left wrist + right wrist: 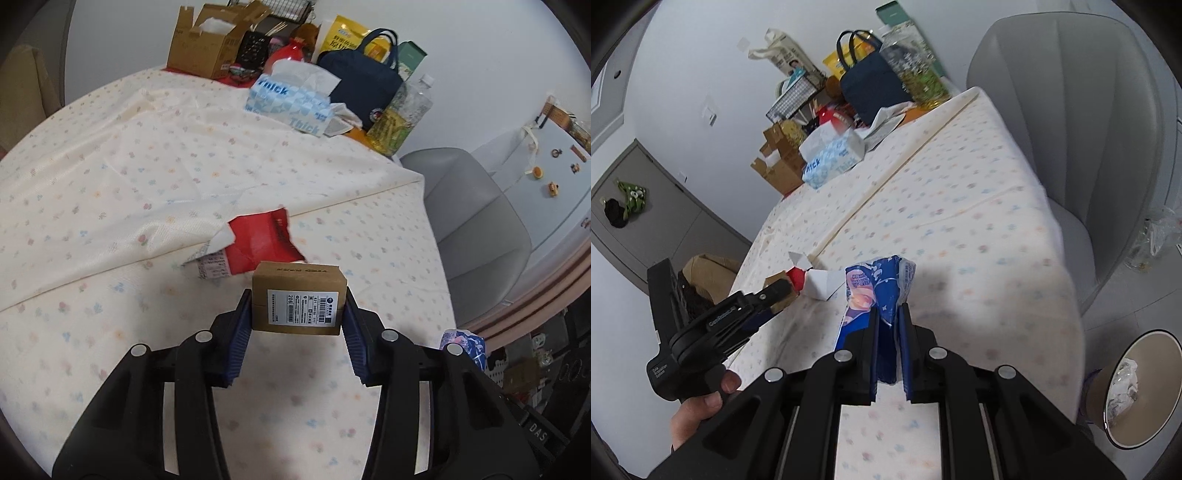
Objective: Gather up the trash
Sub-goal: 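Carry the cardboard box and tissue pack in both grippers to the bin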
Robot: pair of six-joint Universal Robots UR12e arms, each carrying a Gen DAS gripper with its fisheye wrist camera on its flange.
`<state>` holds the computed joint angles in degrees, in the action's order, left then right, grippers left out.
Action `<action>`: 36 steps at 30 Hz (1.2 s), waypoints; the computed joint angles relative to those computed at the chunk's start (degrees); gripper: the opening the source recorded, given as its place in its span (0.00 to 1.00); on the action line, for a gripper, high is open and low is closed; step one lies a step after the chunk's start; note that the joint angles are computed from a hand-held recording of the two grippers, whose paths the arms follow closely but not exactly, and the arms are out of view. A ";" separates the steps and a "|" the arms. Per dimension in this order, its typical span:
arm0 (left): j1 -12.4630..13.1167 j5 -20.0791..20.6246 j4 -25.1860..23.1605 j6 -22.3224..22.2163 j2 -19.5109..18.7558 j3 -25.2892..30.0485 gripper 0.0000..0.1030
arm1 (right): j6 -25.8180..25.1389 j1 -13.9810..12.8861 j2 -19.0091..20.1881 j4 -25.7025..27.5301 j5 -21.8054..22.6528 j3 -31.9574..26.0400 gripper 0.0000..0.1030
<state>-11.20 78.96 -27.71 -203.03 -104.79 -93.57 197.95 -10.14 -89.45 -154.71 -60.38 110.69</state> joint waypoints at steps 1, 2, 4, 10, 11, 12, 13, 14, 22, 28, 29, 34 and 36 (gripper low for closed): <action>-0.18 -0.07 0.20 0.09 0.28 -0.15 0.45 | 0.28 -0.77 -0.88 -0.55 0.12 0.85 0.10; -0.47 -0.27 0.49 0.09 0.66 -0.36 0.45 | 0.50 -1.43 -1.56 -0.88 0.31 1.50 0.10; -1.16 -0.98 0.86 0.19 1.27 -0.63 0.45 | 1.05 -2.57 -2.73 -1.36 0.46 2.57 0.10; -3.99 -3.02 1.06 1.78 2.03 -0.43 0.45 | 2.11 -7.72 -7.88 -2.15 0.24 6.63 0.10; -4.62 -3.52 0.82 2.12 2.05 -0.22 0.45 | 1.94 -8.45 -8.64 -2.05 0.00 7.21 0.10; -5.21 -3.92 0.63 2.52 2.00 0.00 0.45 | 1.70 -9.32 -9.50 -1.83 -0.28 7.83 0.10; -5.78 -4.30 0.42 3.04 1.89 0.29 0.45 | 1.47 -10.03 -10.13 -1.62 -0.42 8.28 0.10; -6.59 -4.57 0.10 3.84 1.67 0.72 0.45 | 1.11 -11.08 -10.99 -1.33 -0.75 8.92 0.10; -12.94 -6.05 -3.95 9.76 -1.39 4.86 0.45 | -0.35 -19.57 -16.10 1.71 -1.65 13.65 0.10; -16.65 -6.62 -7.63 12.95 -4.59 8.87 0.45 | -0.86 -24.88 -17.86 3.13 -1.31 16.15 0.10; -17.14 -6.51 -8.09 13.35 -4.92 9.27 0.45 | -0.90 -25.97 -18.06 3.38 -1.20 16.58 0.10; -19.42 -6.45 -11.22 15.54 -7.27 12.05 0.45 | -0.71 -29.02 -18.30 3.79 -0.91 18.08 0.10; -20.24 -6.33 -12.48 16.02 -8.22 13.10 0.45 | -0.49 -29.97 -18.14 3.89 -1.05 18.55 0.11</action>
